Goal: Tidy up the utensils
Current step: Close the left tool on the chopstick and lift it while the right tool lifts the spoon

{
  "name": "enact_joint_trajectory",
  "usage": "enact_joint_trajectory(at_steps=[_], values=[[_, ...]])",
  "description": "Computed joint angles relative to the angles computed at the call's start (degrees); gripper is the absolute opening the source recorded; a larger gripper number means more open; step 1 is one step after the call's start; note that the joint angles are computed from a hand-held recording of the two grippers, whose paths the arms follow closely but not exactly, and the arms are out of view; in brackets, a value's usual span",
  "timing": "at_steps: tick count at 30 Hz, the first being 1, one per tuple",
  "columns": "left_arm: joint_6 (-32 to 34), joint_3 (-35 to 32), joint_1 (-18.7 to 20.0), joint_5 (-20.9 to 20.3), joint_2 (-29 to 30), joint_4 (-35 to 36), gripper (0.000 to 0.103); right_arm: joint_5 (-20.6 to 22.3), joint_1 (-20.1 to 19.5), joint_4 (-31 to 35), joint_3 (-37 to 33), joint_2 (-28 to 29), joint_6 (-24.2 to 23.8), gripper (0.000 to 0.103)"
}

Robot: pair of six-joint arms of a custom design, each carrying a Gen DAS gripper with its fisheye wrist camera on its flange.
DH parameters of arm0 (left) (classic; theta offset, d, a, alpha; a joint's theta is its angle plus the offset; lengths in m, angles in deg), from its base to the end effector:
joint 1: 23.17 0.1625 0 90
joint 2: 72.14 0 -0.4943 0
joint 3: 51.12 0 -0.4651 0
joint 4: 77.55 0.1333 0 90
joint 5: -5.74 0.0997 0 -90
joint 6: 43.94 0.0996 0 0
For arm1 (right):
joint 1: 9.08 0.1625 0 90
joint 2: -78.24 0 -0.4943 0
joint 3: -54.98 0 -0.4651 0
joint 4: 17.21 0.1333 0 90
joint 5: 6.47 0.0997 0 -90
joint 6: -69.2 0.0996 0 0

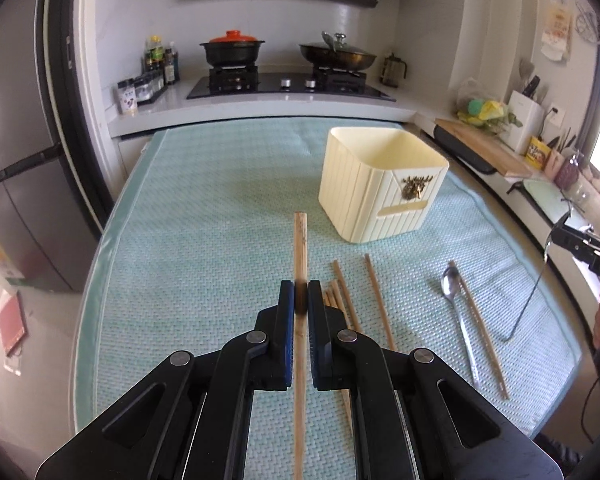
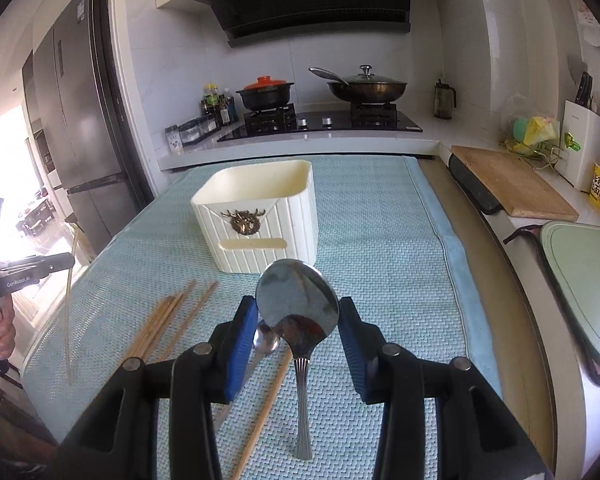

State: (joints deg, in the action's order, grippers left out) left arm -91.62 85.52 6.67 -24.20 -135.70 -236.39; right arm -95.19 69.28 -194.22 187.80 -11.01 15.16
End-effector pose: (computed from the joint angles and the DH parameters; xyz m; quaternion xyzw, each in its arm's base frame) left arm -0.2821 -0.4150 0.1032 0.1124 0.8580 -0.3853 0.3204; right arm 0.0350 -0.5017 0.3324 0.3398 -0.8646 0.3165 0.1920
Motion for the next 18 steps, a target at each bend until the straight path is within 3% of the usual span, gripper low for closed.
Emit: enact_joint_trajectory(at_steps=[6,9,13,16,18], values=[[0.6,0.2,-1.5,0.8,-1.3,-1.1,0.004,1.6,0.3,-0.3,0.6,-1.9,-0.1,0.041],[1.4,0.1,-1.9,1.1,-1.5,-2.1,0.004,2.2,0.6,-0.4,0.5,-2.5,0.0,0.033],[2.2,-0.2,-1.8,1.7,-1.4,-3.1,0.004,2.4,1.6,-0.4,-0.5,-2.2,0.1,0.031],[2.2,-0.3,-1.6,1.8,-1.3,-3.4,0.004,2.8,1.4,0.7,-1.5,-2.0,0.5,0.017],[1.8,-0.2,-1.6,1.8,-1.3,-3.2,0.004,3.0,1.2,1.6,-2.0,-2.0,1.0,0.015]])
